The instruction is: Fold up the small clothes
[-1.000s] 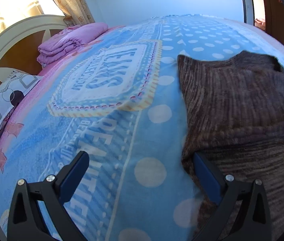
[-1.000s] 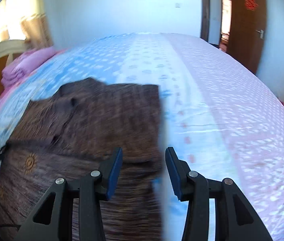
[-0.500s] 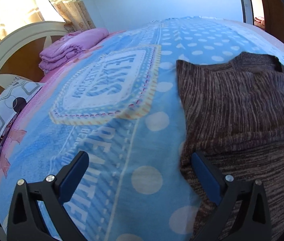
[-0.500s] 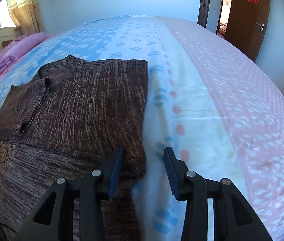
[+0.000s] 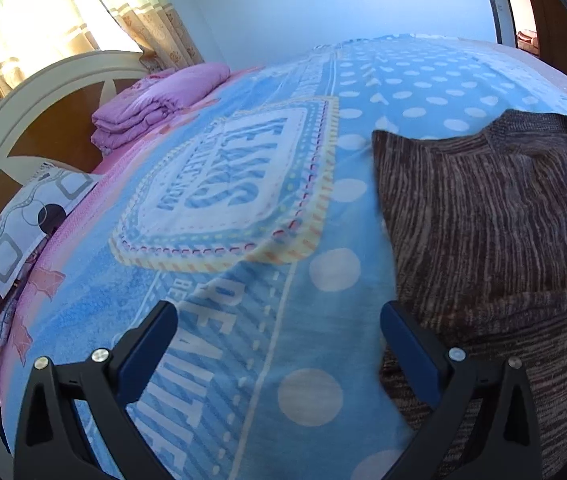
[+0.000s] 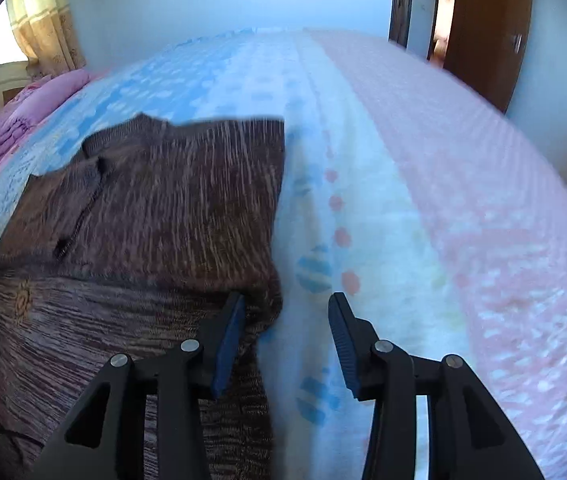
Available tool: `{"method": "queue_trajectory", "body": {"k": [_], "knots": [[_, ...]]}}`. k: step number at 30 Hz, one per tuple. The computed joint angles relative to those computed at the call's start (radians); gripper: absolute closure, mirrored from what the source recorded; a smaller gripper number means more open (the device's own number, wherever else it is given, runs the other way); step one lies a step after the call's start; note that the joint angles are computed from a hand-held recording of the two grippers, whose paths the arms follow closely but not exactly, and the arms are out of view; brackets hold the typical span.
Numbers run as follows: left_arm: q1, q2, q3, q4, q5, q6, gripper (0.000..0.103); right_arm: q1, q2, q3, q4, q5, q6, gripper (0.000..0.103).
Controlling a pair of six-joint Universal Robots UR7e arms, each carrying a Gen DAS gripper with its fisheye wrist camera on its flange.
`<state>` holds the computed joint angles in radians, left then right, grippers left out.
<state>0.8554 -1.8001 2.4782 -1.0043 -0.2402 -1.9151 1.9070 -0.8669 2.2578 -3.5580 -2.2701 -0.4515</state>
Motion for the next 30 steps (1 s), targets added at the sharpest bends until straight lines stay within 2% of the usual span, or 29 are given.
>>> {"method": "queue_trajectory", "body": {"k": [2,4,6,9,12,13,14,18,21,24,25,27,30], "knots": [[0.001,0.009,-0.004,0.009,-0.001,-0.01,0.0,0.046,0.023,-0.017,-0.06,-0.003,-0.05,0.059],[0.009,0.023,-0.01,0.01,-0.002,-0.011,0.0,0.065,0.026,-0.041,-0.014,0.043,-0.048,0.058],[0.009,0.034,-0.015,0.03,-0.002,-0.034,0.0,0.086,0.082,-0.101,-0.003,0.038,-0.081,0.058],[0.016,0.036,-0.013,0.007,-0.001,-0.015,0.0,0.075,0.153,-0.173,0.017,0.013,-0.092,0.058],[0.023,0.035,-0.009,-0.016,0.001,0.005,0.0,0.034,0.203,-0.225,0.056,-0.06,-0.081,0.059],[0.024,0.034,-0.008,-0.021,0.002,0.009,0.0,0.021,0.207,-0.229,0.046,-0.051,-0.079,0.058],[0.025,0.033,-0.007,-0.025,0.004,0.012,0.0,0.004,0.194,-0.211,0.018,-0.017,-0.085,0.058],[0.032,0.02,0.003,-0.075,0.007,0.056,0.0,-0.01,0.156,-0.182,0.028,-0.016,-0.055,0.053],[0.034,0.018,0.006,-0.087,0.009,0.063,0.0,-0.023,0.16,-0.17,-0.019,0.0,-0.064,0.047],[0.035,0.019,0.002,-0.081,0.007,0.067,0.0,-0.015,0.196,-0.185,-0.077,-0.033,-0.102,0.042],[0.034,0.001,0.01,-0.108,0.005,0.096,0.0,-0.015,0.19,-0.189,-0.061,-0.036,-0.098,0.041],[0.015,-0.06,0.027,-0.139,-0.015,0.124,0.0,-0.023,0.141,-0.155,-0.037,0.005,-0.064,0.041],[-0.071,-0.175,0.057,-0.05,-0.071,0.065,0.0,-0.024,0.08,-0.083,-0.074,0.047,-0.032,0.041]]}}
